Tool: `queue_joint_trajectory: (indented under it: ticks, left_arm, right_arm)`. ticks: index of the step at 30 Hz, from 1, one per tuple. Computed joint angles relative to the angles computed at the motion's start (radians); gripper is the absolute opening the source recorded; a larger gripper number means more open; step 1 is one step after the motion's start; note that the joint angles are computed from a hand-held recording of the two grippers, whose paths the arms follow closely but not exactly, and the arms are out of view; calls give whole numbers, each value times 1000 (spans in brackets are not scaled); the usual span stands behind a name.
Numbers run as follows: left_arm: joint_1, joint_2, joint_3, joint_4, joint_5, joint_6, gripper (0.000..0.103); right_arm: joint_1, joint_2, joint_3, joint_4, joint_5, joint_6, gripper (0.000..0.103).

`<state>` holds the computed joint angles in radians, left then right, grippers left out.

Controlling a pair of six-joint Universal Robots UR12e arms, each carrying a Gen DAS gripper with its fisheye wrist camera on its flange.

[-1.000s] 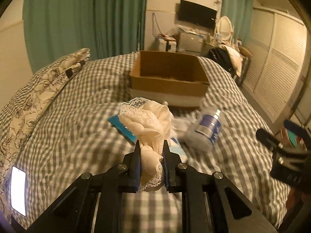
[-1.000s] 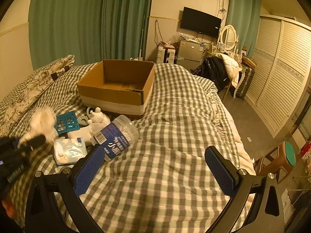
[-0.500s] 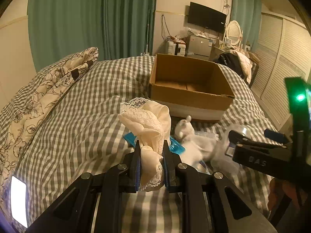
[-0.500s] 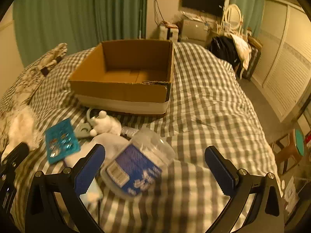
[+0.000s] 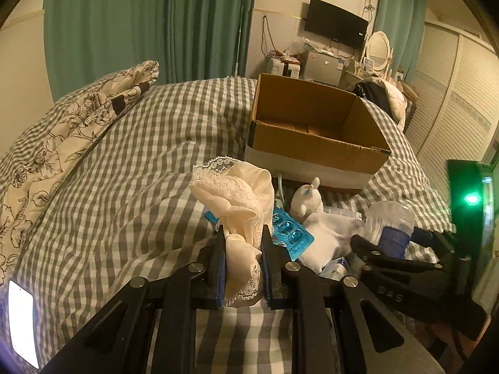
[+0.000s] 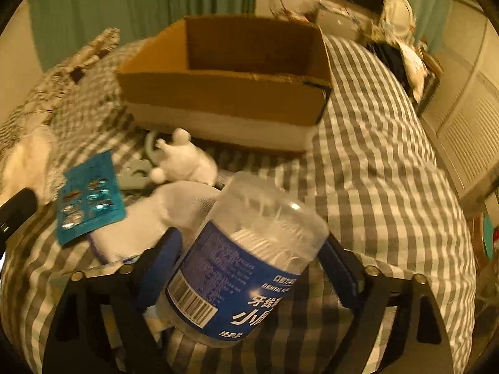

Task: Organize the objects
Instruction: 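Grasp the clear cotton-swab tub with the right gripper while the left holds the cloth, then carry the cloth and tub into the cardboard box and open both grippers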

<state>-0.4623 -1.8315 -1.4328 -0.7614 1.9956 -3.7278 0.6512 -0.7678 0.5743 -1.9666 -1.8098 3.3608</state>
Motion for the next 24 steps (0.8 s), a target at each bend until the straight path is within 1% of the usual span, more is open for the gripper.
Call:
queue_joint_trajectory:
  ticks: [3,6,7,10,15,18,20,22,24]
  left_arm:
    - [-2,6,3,3,4,-2,18]
    - [-5,8,12,10,10,6,18]
    - [-7,8,16,13,12,10,18]
    - [-12,6,33,23,9,20,18]
    - [-20,-16,89,24,11,62,18]
    - [-14,-36,133,34,-15,92,18]
    - [-14,-54,168,33,-9,116,18]
    - [-8,-77,213,37,-9,144,18]
    - [2,-97,253,41,-24,162,18]
  right_arm:
    - [-1,-36,58,-72,19,-36,76]
    - [3,-61,90,-126,11,-69,72]
    - [4,-59,80,-130,12,-77,71]
    - [-1,-99,131,-189,16,-102,69]
    - [-17,-141,169,-274,53,-109,68]
    - [-22,-141,146,-315,51,-142,68]
    - [-28,-133,116,-329,61,-157,68]
    - [-36,-111,62,-327,73,-170,68]
    - [-44,-71,-28,-307,81,-184,68]
